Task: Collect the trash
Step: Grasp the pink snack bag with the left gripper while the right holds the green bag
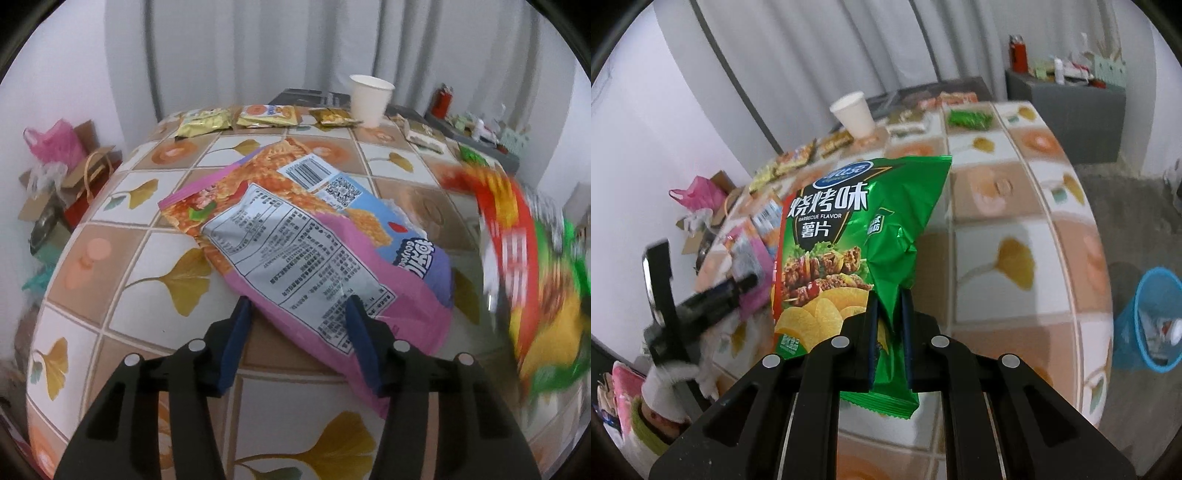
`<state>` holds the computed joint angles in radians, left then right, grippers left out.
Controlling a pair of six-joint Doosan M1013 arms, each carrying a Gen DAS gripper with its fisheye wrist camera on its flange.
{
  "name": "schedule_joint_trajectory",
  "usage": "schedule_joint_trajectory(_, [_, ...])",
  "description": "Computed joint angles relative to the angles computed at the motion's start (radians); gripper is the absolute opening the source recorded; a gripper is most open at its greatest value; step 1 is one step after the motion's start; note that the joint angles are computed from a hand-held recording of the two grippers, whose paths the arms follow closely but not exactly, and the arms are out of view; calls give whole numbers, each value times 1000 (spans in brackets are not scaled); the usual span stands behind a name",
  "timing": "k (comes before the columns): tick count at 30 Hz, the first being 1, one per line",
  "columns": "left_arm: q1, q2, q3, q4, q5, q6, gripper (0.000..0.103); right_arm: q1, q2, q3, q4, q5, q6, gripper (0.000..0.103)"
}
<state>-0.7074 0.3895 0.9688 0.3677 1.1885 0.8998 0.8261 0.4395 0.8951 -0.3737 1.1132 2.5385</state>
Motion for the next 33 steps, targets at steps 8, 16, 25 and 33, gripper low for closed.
schedule_joint_trajectory(8, [-21, -50, 72, -5, -29, 83, 50, -12, 113, -183, 42, 50, -103, 10])
schedule_joint_trajectory(16, [-36, -111, 148, -58, -48, 151, 49, 16, 209, -319, 68, 164, -238, 10])
schedule_joint_trajectory(25, [-38, -221, 273, -235, -119, 154, 49, 68, 184, -256, 73, 209, -336, 10])
schedule_joint_trajectory(33, [2, -340, 435, -542, -258, 177, 49, 108, 122, -150, 88, 162, -317, 10])
